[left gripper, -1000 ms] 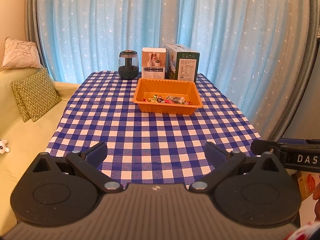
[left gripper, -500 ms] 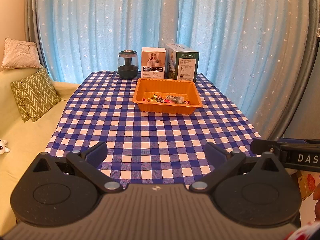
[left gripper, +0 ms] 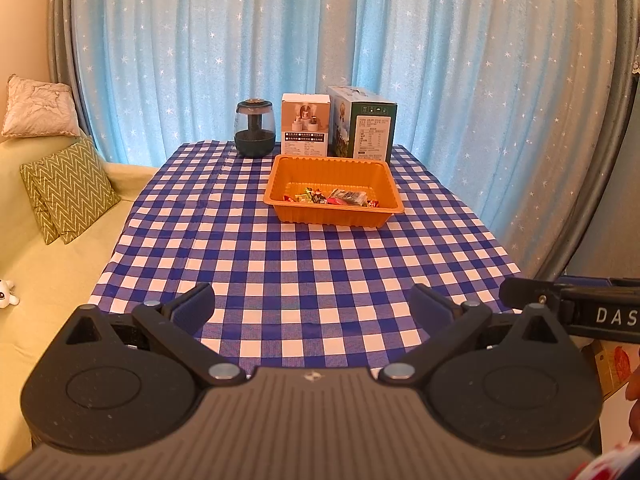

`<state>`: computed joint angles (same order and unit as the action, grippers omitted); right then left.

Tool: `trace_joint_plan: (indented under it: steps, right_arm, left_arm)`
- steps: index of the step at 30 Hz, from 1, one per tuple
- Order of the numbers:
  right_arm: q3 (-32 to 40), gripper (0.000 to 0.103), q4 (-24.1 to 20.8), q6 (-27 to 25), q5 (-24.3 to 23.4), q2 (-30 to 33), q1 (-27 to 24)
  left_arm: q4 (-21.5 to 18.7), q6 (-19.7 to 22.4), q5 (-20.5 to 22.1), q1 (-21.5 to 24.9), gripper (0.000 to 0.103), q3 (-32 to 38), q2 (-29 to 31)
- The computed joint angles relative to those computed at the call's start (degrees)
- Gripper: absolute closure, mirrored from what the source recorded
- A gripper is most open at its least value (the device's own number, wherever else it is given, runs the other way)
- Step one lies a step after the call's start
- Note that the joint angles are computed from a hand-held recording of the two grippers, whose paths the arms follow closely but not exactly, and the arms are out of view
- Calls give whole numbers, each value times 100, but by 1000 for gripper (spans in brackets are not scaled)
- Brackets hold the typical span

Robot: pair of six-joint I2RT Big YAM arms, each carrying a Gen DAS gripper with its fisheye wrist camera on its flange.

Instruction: Organize snacks

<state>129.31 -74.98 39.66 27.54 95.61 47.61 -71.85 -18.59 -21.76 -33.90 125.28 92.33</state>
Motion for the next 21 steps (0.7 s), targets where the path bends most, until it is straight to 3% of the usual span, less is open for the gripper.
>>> trace_joint_plan:
  steps: [21]
  right_arm:
    - [-85,26,43,-4,-11,-45,-6]
  left_arm:
    - [188,-73,26,-13,0,-315,-133]
